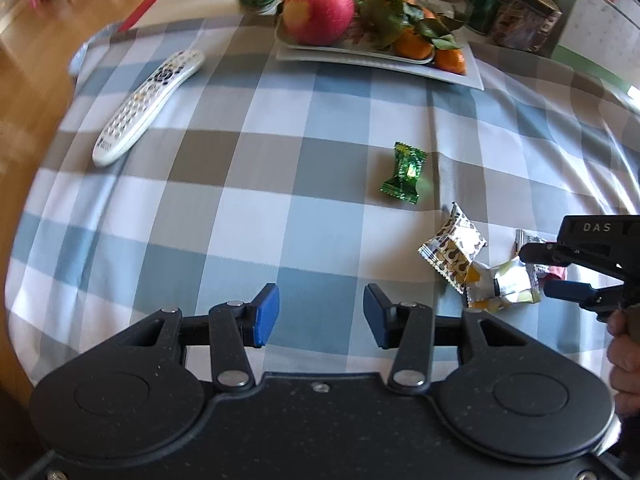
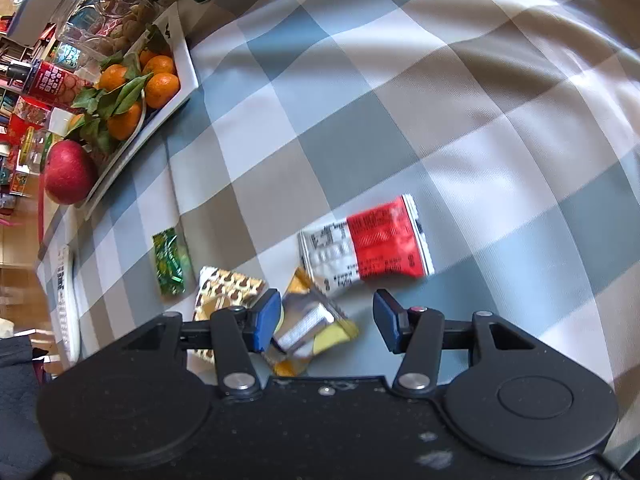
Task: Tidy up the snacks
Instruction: 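Grasp the red-and-white wrapped bar with the right tool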
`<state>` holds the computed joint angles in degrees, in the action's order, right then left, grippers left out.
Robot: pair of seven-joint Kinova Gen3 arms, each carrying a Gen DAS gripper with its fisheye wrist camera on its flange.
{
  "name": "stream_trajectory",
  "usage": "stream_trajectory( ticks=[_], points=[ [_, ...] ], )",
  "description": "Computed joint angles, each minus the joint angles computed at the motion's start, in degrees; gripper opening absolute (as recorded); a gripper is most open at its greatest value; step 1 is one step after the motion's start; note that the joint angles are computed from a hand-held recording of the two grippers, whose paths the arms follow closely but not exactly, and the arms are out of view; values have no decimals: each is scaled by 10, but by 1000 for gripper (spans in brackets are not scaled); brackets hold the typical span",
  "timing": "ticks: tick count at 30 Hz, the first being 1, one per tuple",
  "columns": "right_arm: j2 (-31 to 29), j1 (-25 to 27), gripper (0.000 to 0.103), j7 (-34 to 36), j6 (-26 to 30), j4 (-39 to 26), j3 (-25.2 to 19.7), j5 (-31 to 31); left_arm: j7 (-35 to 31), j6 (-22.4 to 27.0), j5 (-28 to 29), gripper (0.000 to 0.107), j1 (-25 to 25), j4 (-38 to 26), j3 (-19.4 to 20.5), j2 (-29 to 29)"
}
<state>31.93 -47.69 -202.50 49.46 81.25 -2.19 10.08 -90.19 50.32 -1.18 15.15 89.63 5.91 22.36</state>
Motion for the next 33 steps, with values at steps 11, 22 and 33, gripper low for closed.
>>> stream_trajectory(
  ticks=[11, 22, 33],
  points=[
    [37, -26, 54, -28, 9, -28, 40, 71, -15, 25, 30, 55, -19, -14, 3, 6],
    [82, -36, 55, -9, 112, -103, 53, 119, -2, 42, 33, 54, -21, -28, -1, 17],
    [108, -21, 57, -29, 150, -140, 56, 125, -3, 51, 35, 55, -20, -33, 1, 26]
  ],
)
